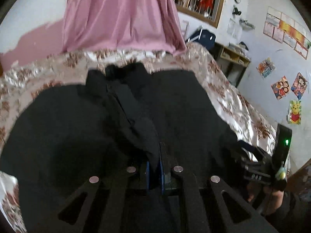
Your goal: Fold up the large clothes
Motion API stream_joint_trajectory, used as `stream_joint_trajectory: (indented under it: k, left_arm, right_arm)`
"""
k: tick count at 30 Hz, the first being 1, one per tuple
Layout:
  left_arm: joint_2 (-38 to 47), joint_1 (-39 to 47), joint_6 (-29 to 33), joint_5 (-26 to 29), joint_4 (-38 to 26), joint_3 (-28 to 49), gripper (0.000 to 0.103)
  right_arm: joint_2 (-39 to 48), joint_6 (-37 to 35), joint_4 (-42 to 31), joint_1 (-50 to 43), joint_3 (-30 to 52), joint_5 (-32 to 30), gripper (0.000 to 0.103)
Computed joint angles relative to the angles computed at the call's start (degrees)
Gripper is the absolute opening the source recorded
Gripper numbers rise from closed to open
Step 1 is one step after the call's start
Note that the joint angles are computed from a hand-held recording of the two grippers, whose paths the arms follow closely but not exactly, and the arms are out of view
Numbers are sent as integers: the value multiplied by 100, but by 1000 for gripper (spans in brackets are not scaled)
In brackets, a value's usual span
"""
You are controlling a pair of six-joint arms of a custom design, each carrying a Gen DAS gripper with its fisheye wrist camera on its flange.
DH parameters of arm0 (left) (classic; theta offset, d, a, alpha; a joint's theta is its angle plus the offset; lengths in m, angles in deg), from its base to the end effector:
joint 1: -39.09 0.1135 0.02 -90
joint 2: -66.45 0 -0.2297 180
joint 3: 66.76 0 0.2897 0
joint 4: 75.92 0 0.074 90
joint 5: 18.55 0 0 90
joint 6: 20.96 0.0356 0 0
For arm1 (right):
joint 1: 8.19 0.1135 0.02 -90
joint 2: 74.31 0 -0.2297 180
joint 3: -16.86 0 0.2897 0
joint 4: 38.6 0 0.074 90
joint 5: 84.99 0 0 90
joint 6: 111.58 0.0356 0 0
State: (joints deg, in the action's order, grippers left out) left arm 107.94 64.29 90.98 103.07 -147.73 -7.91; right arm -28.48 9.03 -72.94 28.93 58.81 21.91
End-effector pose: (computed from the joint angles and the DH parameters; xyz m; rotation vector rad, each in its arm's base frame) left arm 0.1754 0.0619 0.2672 0.1462 2.3526 -0.3083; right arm 0.1927 0.1329 0.1918 0.0337 2.2234 0.3263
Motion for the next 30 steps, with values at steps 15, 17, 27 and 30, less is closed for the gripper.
stream_joint_trajectory:
  k: [15, 17, 27, 30]
  left_arm:
    - [-984, 2245, 1817, 759, -1718, 182, 92]
    - [-764, 2846, 2259, 920, -1914, 321, 92]
    - [1495, 4842, 3013, 922, -1247, 924, 93]
    - [1908, 5102, 3091, 908, -1189, 1143, 93]
  right_arm:
    - [-817, 340, -501, 403, -272, -93, 102]
    - [-1052, 325, -483, 463, -364, -276, 102]
    - [1009, 610, 332, 499, 485, -2336, 86]
    - [1603, 829, 430, 556, 832, -2262, 55]
